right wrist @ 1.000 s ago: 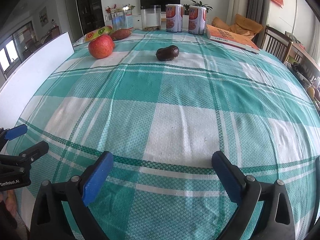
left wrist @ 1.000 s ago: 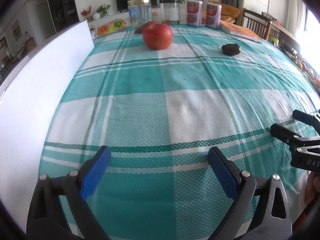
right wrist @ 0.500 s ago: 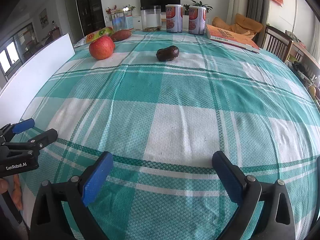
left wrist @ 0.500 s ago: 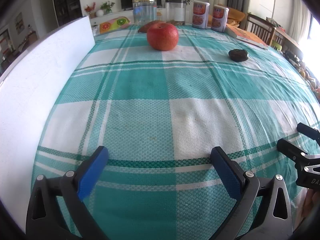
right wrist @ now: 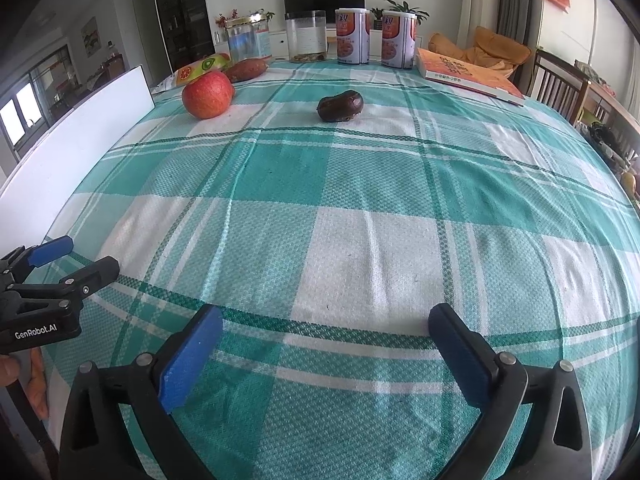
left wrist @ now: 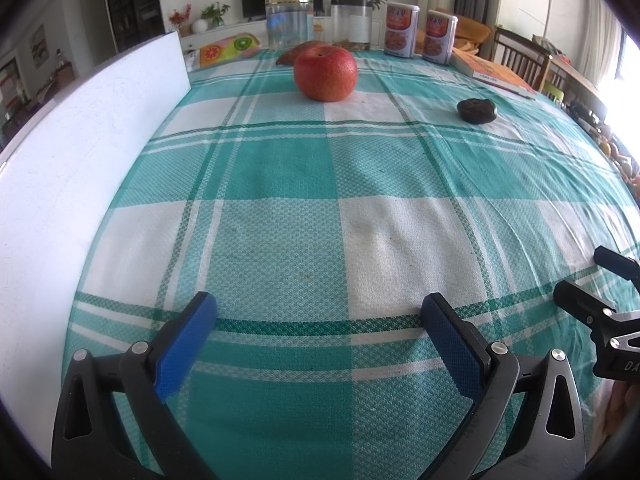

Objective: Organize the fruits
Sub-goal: 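Move both empty tools back over the tablecloth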

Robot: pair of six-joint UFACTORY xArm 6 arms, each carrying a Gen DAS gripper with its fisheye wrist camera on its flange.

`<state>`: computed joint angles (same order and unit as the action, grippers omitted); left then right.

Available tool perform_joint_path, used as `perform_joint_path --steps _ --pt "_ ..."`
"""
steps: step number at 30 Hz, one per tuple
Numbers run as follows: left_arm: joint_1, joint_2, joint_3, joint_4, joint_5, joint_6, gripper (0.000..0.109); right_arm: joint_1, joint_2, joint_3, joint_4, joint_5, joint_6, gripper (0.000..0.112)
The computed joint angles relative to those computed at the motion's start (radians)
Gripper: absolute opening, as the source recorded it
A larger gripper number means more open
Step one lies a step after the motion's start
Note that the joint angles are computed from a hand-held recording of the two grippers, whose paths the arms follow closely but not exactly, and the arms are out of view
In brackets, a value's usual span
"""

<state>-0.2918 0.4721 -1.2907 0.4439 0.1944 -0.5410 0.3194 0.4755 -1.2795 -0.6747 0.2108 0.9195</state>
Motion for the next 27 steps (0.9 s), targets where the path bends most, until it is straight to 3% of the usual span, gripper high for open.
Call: perform_joint_path --steps 27 --pt "0.000 0.001 0.000 -0.020 0.000 0.019 0.103 0.004 0.001 -0.011 -0.015 0.031 0.010 0.103"
